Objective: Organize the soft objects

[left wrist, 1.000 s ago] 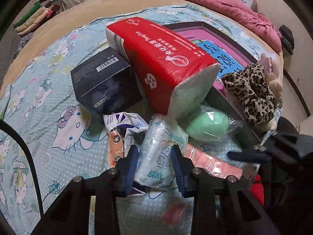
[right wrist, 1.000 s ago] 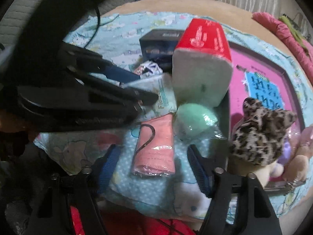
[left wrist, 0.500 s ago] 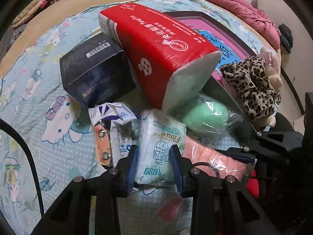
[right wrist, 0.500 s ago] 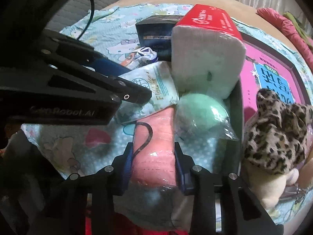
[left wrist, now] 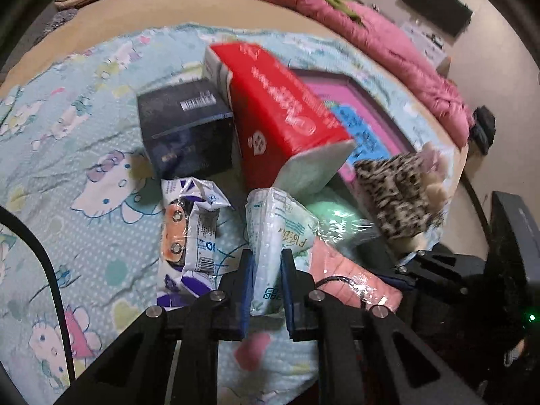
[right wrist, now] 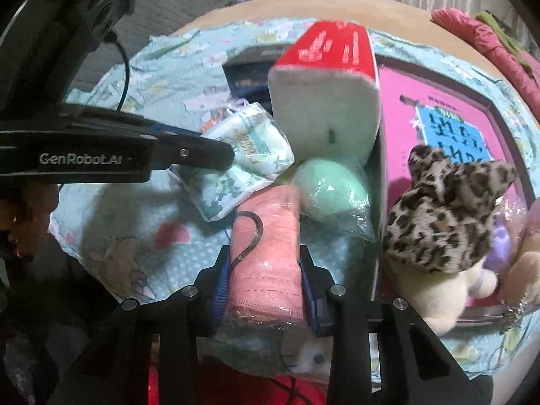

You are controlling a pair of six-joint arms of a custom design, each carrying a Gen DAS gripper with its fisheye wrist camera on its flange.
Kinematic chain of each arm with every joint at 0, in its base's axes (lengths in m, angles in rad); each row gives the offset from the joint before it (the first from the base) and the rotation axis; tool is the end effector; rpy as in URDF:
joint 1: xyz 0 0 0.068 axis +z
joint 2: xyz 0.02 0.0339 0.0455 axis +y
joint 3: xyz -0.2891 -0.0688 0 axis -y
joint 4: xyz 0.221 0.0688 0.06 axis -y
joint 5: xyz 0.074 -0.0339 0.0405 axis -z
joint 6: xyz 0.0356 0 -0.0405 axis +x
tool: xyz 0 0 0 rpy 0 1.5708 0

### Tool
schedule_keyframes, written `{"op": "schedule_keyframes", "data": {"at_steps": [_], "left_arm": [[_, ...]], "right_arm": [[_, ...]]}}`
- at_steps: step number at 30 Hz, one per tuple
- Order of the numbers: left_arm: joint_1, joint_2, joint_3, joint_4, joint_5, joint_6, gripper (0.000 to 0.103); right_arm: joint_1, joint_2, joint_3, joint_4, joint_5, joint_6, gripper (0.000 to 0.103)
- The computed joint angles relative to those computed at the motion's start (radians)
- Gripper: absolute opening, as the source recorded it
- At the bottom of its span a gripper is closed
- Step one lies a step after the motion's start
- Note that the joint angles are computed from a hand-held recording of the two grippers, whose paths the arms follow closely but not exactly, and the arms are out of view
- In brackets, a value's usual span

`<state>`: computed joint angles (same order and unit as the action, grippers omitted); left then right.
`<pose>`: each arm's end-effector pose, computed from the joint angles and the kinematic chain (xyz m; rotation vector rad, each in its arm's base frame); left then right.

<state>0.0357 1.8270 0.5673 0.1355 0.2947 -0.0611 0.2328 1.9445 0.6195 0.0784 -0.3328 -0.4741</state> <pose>0.2649 -0.0009 0.1037 -0.0393 2.6730 -0.4042 0.2618 0.0740 0.0808 -1.0241 2.5573 0.4049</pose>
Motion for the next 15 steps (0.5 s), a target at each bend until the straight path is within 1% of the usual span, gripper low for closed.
{"op": "schedule_keyframes", "data": {"at_steps": [2,4,8,10,15], "left_arm": [[-0.004,-0.072,-0.027,-0.013,-0.022,-0.016,0.016],[-0.007,-0.148,-0.049,-0.037,-0.047,-0.026,0.016],[0.008,-0.25,-0.058,-0.109,-0.071,-0.02,0.016],[-0.008,-0.279,-0.059,-0.123,-0.105,-0.041,0.016],[-0.024,-0.34,-0.056,-0.157,-0.132,-0.077,0.016]], "right_arm": [[-0.023,-0.046,-0.016,-0.016,-0.03,-0.015,0.037],[-0.023,-0.075,-0.021,-0.023,-0.037,-0.011,0.037],[-0.041,-0.135,-0.037,-0.043,-0.064,-0.016,0.037],[-0.04,-0.145,-0.031,-0.042,-0.077,-0.006,0.037],[-0.029,-0.162,-0.01,-0.037,-0.104,0.033,0.037]]}}
